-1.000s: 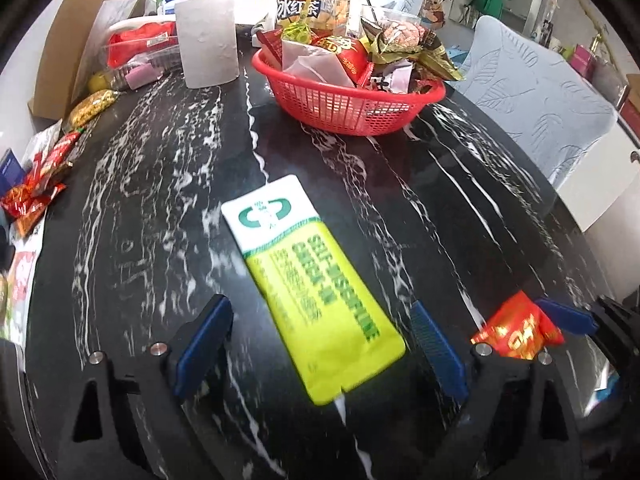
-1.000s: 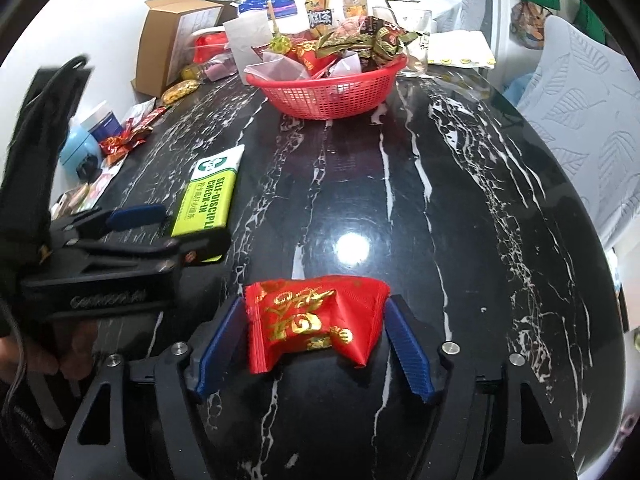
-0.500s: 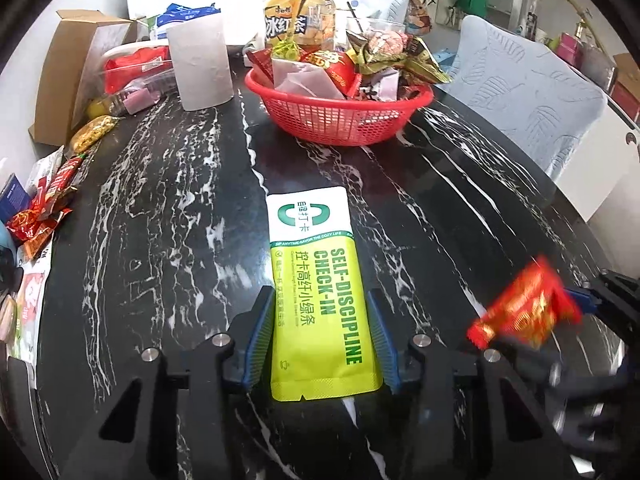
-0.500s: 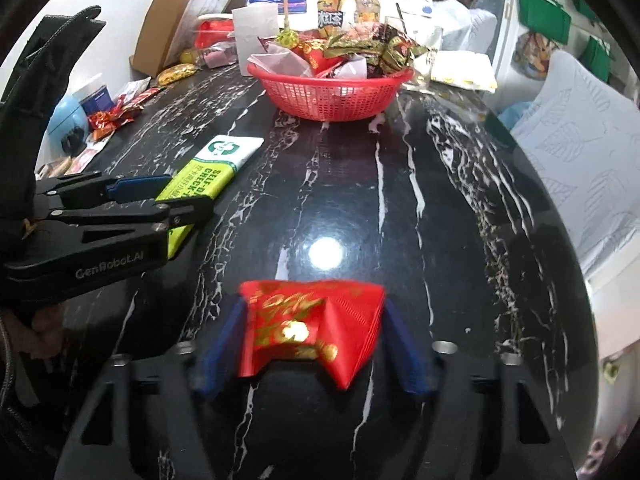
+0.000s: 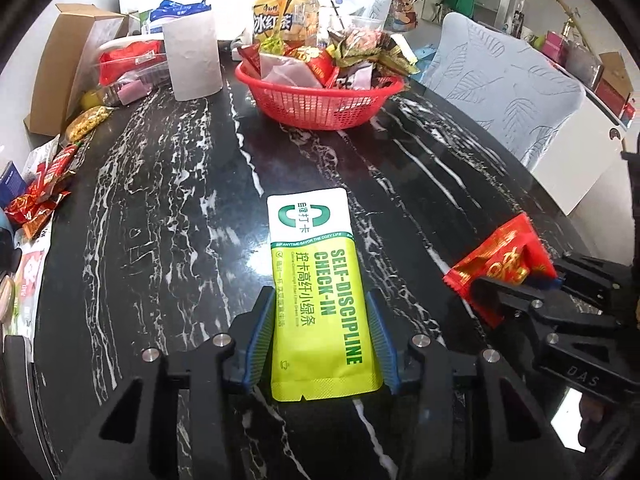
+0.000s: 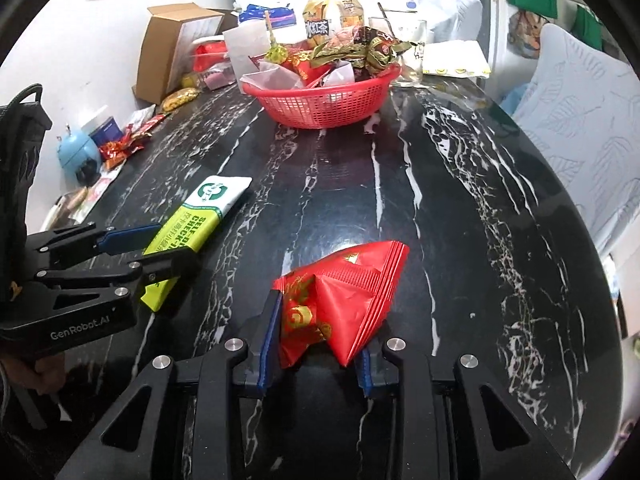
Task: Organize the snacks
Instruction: 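Lift the yellow-green packet with the left tool while the right tool lifts the red packet toward the basket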
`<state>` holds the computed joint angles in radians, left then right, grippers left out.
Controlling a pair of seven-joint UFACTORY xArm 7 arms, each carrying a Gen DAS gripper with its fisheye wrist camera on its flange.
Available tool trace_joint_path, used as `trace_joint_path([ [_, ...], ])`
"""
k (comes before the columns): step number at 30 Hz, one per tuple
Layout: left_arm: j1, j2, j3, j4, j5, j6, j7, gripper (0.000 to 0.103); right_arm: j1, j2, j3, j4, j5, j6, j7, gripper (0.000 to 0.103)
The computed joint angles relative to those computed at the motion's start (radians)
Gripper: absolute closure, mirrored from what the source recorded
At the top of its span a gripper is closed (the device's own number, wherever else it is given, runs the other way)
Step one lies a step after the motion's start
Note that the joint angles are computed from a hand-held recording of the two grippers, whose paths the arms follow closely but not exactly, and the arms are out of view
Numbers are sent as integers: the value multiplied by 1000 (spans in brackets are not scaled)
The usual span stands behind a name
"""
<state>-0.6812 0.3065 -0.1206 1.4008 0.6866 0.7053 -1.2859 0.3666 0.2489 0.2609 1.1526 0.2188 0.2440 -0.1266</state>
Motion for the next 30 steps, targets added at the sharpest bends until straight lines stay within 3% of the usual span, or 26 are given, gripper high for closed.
trace_joint_path([
  [8, -12, -42, -7, -21, 52, -16, -31, 58, -40, -31, 54, -36, 132, -9, -109, 72],
  [15, -9, -83, -18, -27, 137, -1, -75, 58, -33, -65, 51, -52, 196, -18, -167, 72],
  [21, 1, -106, -32, -9, 202, 20, -100, 58, -21, -87, 43, -36, 225, -30, -214, 72],
  [30, 24, -122, -32, 45, 306, 27, -115, 58, -3, -66, 21, 75, 176, -30, -232, 72],
])
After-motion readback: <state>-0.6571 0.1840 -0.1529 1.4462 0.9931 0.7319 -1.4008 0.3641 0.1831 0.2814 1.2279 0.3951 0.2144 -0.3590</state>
